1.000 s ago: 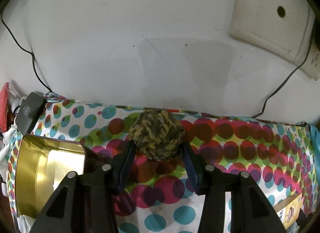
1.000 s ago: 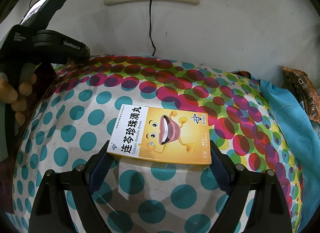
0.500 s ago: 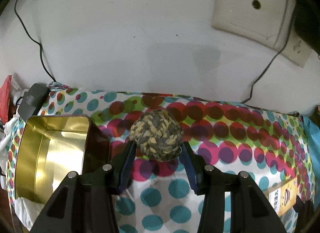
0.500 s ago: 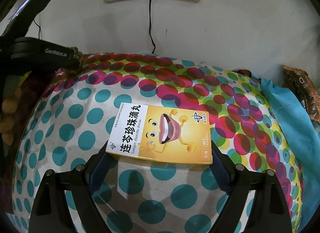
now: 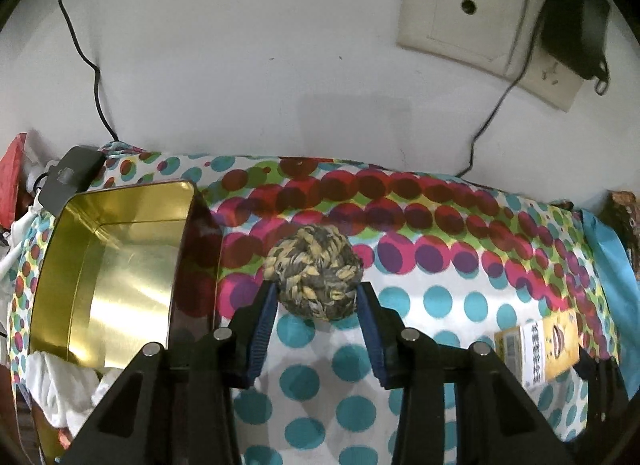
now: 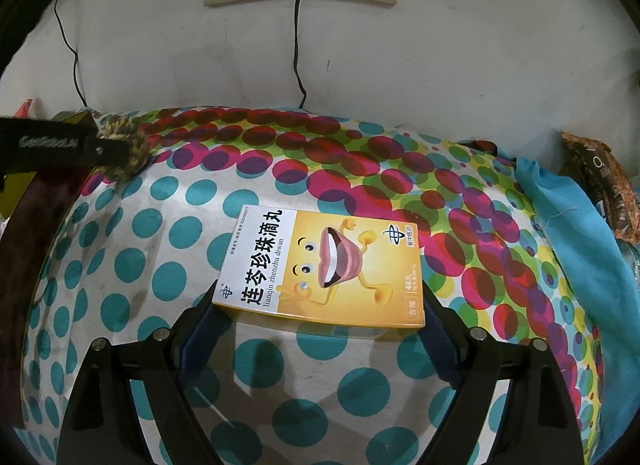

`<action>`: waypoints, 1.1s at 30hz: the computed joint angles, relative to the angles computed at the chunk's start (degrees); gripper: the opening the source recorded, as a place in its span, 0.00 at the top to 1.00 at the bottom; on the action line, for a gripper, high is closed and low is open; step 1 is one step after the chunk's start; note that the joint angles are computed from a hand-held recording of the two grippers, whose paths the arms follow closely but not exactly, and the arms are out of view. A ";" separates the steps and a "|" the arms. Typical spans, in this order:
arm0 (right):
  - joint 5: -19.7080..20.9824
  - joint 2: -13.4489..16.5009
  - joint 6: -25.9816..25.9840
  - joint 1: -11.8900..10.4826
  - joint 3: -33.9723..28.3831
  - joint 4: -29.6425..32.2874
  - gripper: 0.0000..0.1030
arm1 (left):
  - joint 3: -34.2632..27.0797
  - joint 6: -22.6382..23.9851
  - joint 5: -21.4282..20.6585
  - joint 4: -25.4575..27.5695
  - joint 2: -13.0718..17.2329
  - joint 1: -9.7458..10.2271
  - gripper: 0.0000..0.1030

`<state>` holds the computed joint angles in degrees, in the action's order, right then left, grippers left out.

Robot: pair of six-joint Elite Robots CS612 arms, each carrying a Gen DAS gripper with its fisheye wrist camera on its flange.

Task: Organize objects
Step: 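Grasp the brown woven rope ball with the left tool while the right tool holds the yellow box, then lift the brown rope ball and carry it toward the gold tray with the left tool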

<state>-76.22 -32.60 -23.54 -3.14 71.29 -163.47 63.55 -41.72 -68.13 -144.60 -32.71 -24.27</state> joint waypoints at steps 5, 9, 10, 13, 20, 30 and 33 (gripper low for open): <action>-0.05 -0.08 0.00 0.02 0.09 -0.04 0.17 | 1.67 1.83 -1.05 -2.57 -0.58 0.05 0.80; -0.05 0.05 0.05 0.07 -0.13 0.13 0.16 | 2.57 2.07 -3.10 -3.00 -1.06 -0.01 0.87; 0.00 0.03 0.11 0.07 -0.12 0.20 0.16 | 2.63 2.16 -3.41 -2.88 -1.09 0.01 0.86; -0.11 0.04 0.01 0.07 -0.11 0.05 0.16 | 2.62 0.85 -6.58 -2.84 -0.94 0.65 0.75; -0.02 -0.04 0.08 0.05 -0.02 0.12 0.16 | 0.58 -0.10 -6.67 -1.11 0.06 1.10 0.54; 0.21 -0.05 0.16 -0.04 -0.04 0.36 0.16 | -4.47 -2.48 -6.65 1.84 2.64 1.54 0.46; 0.23 -0.07 0.24 -0.02 0.01 0.36 0.16 | -5.68 -3.13 -6.92 2.20 3.21 1.75 0.46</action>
<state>-76.00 -32.67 -23.30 -3.16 71.30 -163.11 57.86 -44.86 -75.05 -142.40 -29.50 -22.52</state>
